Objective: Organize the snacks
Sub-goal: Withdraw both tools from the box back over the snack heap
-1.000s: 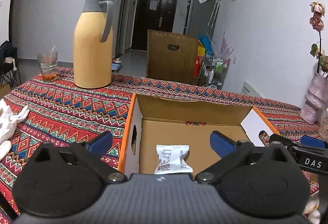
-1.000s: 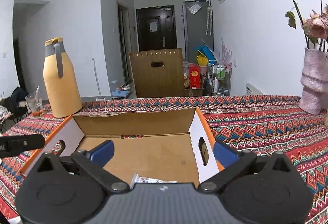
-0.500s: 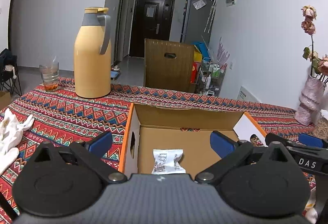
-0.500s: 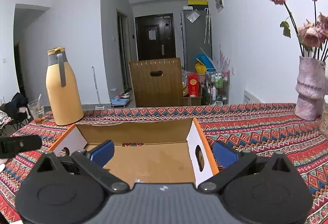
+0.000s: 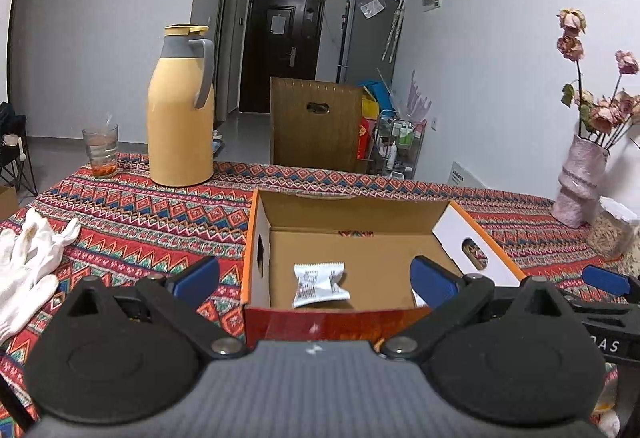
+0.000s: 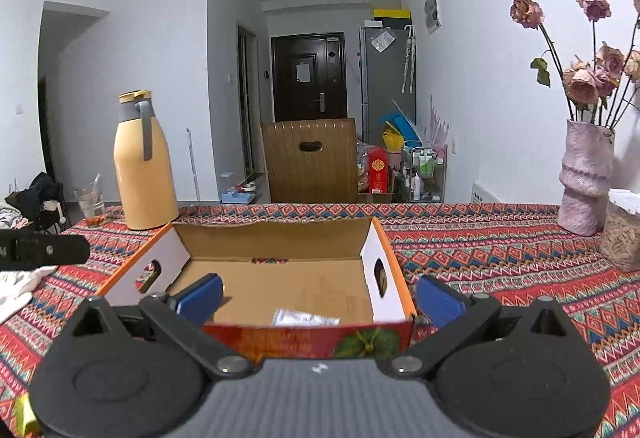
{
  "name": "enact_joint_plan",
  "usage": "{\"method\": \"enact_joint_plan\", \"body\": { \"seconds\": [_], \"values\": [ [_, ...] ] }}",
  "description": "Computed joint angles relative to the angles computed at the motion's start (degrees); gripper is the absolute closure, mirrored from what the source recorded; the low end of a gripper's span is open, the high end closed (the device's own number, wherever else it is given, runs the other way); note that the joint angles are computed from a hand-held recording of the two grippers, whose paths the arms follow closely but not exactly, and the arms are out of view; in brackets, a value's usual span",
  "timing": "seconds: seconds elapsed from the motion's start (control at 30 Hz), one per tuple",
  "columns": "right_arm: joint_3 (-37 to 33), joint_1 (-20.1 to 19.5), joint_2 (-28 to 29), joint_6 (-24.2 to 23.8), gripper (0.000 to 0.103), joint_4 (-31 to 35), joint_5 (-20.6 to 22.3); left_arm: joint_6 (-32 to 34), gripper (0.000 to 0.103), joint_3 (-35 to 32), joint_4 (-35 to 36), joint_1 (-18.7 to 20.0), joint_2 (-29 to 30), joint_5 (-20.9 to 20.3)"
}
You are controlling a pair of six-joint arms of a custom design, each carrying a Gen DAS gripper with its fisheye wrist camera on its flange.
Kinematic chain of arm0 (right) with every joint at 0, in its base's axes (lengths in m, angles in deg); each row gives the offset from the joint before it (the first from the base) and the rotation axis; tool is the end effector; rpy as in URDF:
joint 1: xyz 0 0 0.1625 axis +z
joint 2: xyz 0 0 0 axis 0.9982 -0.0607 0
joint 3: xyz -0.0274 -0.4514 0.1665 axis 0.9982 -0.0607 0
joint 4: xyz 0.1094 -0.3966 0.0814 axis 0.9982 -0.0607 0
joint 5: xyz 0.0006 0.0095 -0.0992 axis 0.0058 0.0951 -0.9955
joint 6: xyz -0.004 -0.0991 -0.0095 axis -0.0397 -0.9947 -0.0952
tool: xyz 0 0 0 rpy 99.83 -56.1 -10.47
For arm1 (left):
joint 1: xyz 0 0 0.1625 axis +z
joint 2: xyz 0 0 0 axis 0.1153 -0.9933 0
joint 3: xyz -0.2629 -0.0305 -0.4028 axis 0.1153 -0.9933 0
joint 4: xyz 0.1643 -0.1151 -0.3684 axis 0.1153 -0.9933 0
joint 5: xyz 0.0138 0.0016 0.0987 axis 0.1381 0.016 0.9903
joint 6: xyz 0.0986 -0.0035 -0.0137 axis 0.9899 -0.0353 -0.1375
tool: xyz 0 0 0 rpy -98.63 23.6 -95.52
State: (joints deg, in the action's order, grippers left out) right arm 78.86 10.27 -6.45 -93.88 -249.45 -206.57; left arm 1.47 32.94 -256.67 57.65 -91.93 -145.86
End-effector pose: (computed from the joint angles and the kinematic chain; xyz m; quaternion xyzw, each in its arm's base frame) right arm 0.1724 -0.7124 0.1180 0.1320 -0.7399 0.5634 0.3431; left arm -0.1727 -0.7644 0.1493 0.2935 0.8254 -0.4387 0.2004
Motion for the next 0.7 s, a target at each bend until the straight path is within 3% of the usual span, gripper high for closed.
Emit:
{"method": "enact_joint_plan", "body": {
  "seconds": [0.37, 0.7],
  "values": [
    [8.6, 1.2, 0.0, 0.9, 0.000, -6.4, -1.2, -0.8, 0.000, 8.1, -1.0, 1.2, -4.2, 0.3],
    [11.6, 2.4, 1.3, 2.8, 0.000, -6.8, -2.3, -1.3, 0.000, 13.1, -1.2, 3.2, -7.1, 0.9]
  ]
}}
